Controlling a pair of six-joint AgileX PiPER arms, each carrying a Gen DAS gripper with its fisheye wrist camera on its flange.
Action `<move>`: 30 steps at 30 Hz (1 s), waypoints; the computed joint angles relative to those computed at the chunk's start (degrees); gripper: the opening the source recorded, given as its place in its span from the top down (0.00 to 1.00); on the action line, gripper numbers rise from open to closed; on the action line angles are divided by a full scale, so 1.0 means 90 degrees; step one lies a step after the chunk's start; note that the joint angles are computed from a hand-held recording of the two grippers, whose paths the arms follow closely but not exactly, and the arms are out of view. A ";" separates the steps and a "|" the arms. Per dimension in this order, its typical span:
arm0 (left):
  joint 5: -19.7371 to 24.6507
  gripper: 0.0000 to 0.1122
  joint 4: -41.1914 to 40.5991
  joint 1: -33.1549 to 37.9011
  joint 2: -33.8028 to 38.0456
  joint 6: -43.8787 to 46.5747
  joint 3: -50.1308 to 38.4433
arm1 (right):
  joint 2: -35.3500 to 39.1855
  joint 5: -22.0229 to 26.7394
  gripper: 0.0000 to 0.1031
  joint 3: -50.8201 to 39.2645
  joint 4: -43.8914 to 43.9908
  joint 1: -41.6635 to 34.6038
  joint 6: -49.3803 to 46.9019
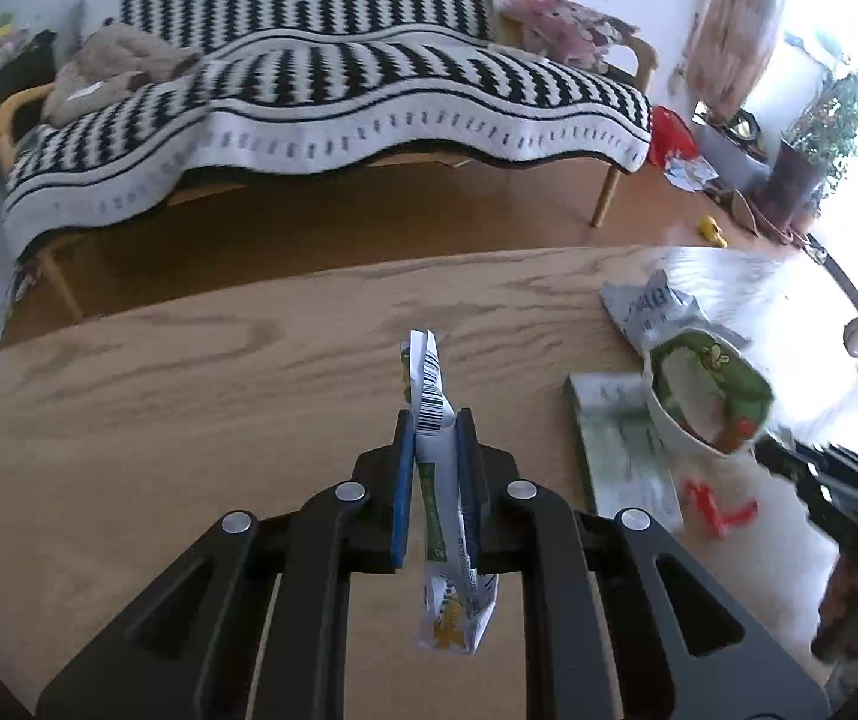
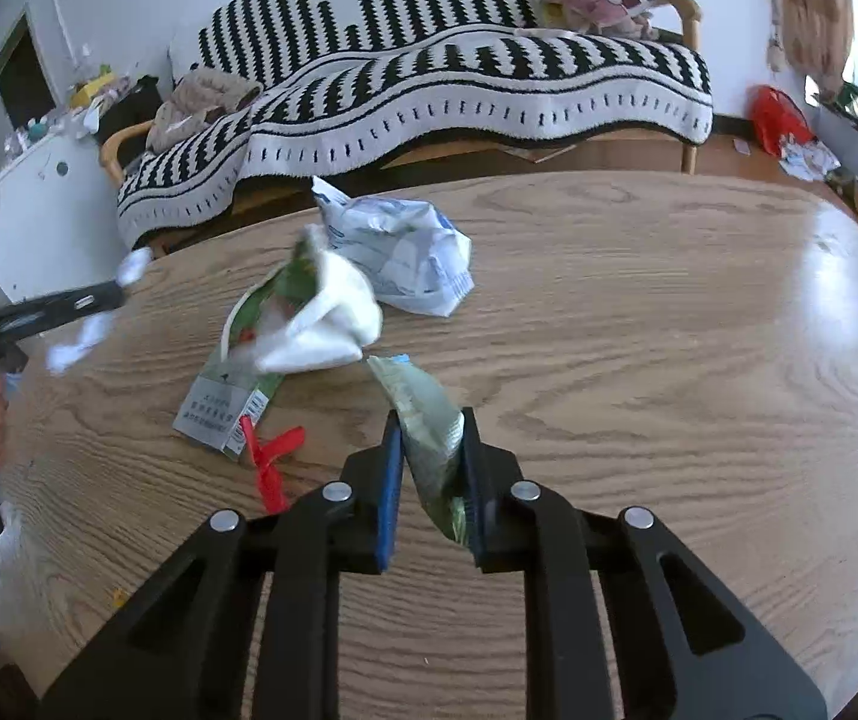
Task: Collect trash
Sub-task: 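Carry strip and wrapper to the bin and open both tools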
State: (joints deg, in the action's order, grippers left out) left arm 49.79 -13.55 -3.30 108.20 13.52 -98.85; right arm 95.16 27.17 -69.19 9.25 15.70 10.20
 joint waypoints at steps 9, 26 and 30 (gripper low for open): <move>0.0275 0.89 -0.0294 0.0279 -0.1607 0.0150 0.1222 | -0.1493 0.0326 0.84 0.0472 -0.0529 0.0346 0.0913; 0.0733 0.88 0.0224 -0.2183 -0.3812 -0.1365 0.2148 | -0.4984 0.2806 0.84 0.0834 -0.2072 0.0664 0.2246; 0.0487 0.88 0.0942 -0.3889 -0.4068 -0.2479 0.2660 | -0.6245 0.3785 0.84 0.1216 -0.2381 0.0733 0.2623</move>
